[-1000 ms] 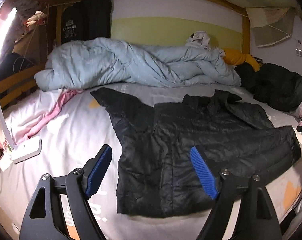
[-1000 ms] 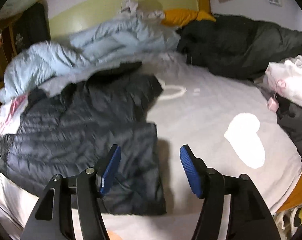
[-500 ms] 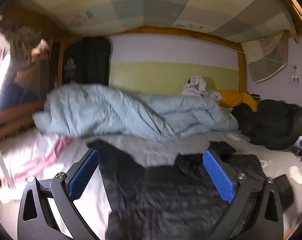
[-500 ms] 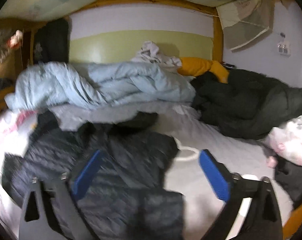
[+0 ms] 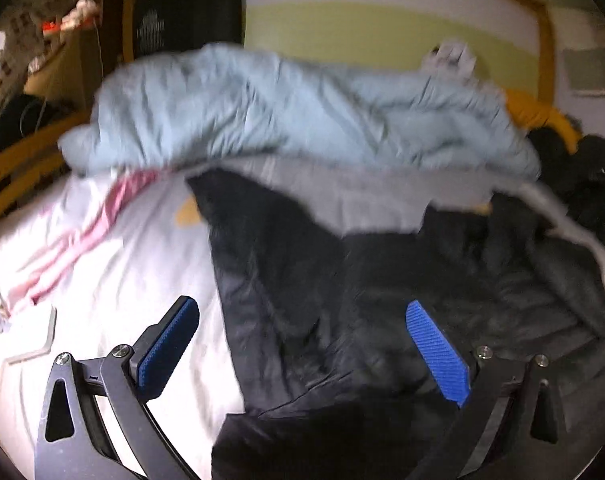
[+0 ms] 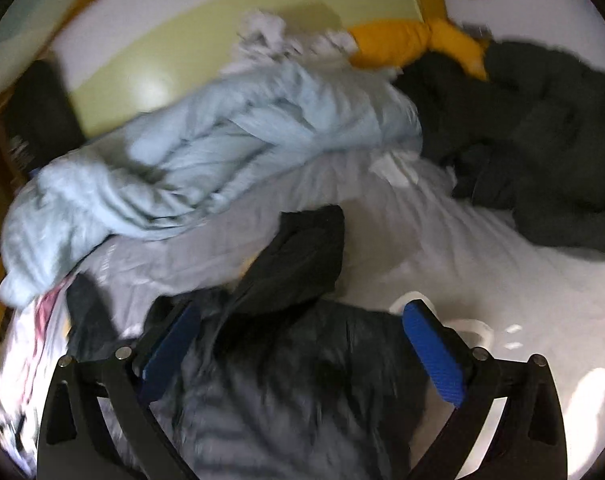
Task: Fold large clothes
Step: 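Grasp the jacket collar with the right gripper and lift it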
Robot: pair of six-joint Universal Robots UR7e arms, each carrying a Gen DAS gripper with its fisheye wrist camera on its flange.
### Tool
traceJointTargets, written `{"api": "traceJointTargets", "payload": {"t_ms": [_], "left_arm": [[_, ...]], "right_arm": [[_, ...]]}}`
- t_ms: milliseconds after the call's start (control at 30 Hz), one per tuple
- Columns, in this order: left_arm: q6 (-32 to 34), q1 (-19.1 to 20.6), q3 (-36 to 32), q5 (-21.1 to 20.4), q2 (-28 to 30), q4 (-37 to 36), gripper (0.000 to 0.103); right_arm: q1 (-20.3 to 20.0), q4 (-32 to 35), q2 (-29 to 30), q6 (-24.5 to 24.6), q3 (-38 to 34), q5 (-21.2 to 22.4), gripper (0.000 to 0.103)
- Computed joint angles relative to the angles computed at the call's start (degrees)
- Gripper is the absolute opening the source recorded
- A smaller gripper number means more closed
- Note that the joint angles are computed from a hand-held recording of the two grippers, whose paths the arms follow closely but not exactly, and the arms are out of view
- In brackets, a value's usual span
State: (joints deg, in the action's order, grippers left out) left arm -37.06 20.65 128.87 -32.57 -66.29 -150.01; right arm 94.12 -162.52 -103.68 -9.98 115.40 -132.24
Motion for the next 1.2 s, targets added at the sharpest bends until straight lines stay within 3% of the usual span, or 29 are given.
{"api": "traceJointTargets", "payload": {"t_ms": [133, 233, 300, 367, 500, 667, 833, 933, 1033, 1133, 1200], "left_arm": [[-1.7, 2.1, -0.7, -1.0, 0.7, 3.8, 0.103], [-1.4, 2.4, -1.0, -0.5, 1.3, 4.2, 0.103], [-1.1, 2.3, -1.0, -1.2, 1.5, 3.7, 0.103], [-0.1, 2.4, -1.1, -2.1, 1.5, 2.7, 0.103], [0.7, 1.7, -0.8, -1.6, 1.8, 1.9, 0.103], [0.7, 0.4, -0.3, 0.0, 1.5, 1.2, 0.103], [1.6, -2.1, 1.9, -0.1, -1.1, -3.1, 0.103], [1.7, -4.0, 3.1, 0.3, -2.6, -5.1, 0.103], [0.9, -5.7, 3.6, 1.0, -4.5, -4.3, 0.103], [-1.4, -6.7, 4.0, 2.1, -7.0, -1.7, 0.103], [-2.0, -7.0, 4.6, 2.3, -9.2, -1.1, 0.103]], "right_arm": [[-8.5, 2.8, 5.0, 3.4, -3.7, 6.5, 0.083], [-13.8, 5.6, 7.7, 6.0, -5.9, 12.4, 0.078], [-16.3, 6.9, 9.0, 6.9, -7.0, 16.1, 0.077], [-17.9, 7.2, 10.1, 6.6, -8.0, 19.2, 0.069], [-18.2, 6.3, 10.8, 3.5, -7.6, 23.1, 0.010], [-12.9, 0.6, 6.5, -6.2, -2.7, 24.7, 0.009], [-4.4, 4.7, -0.5, -9.8, 0.8, 24.8, 0.009], [4.2, 7.3, -2.2, -11.8, 1.4, 19.9, 0.009], [11.3, 9.4, -1.8, -9.9, 1.3, 15.2, 0.009], [17.3, 11.3, 1.1, -7.8, 1.9, 9.2, 0.009], [18.7, 11.3, 3.0, -7.3, 3.1, 7.8, 0.009]]}}
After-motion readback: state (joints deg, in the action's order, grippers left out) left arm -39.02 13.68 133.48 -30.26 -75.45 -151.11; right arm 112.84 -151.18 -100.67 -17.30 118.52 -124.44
